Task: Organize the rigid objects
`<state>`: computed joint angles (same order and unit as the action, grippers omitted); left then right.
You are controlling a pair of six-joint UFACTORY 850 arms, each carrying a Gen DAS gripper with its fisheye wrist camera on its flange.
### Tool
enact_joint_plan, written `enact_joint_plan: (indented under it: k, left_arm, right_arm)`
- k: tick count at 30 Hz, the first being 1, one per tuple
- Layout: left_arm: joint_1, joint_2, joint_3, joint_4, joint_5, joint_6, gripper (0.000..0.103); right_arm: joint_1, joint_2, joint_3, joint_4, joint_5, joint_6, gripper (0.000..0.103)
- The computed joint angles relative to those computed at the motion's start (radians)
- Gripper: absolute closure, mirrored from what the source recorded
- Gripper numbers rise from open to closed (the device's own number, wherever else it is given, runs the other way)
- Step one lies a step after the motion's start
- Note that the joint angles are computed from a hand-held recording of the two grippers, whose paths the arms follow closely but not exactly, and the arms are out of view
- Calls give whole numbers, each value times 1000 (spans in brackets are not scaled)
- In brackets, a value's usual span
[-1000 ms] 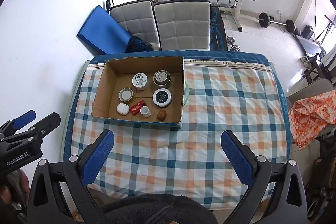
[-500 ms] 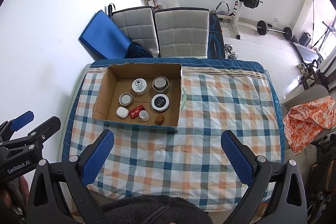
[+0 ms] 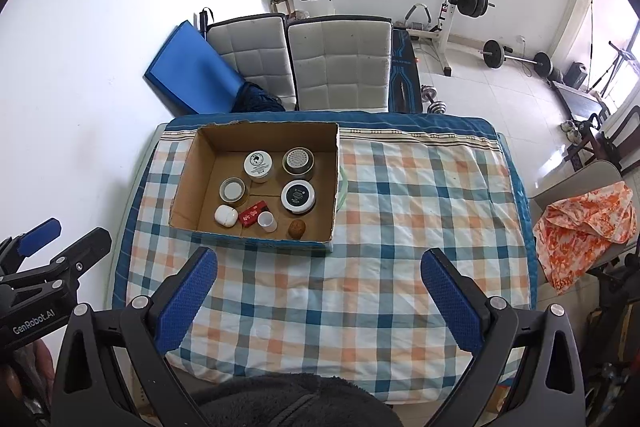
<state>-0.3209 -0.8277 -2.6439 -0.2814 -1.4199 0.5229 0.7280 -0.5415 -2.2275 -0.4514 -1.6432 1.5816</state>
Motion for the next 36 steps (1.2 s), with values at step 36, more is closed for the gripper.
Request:
enact_joint_plan:
  k: [36]
  left_arm:
    - [-15, 29, 52, 14, 57, -26, 3]
  right_arm:
    - [-3, 2, 18, -27, -30, 48, 0]
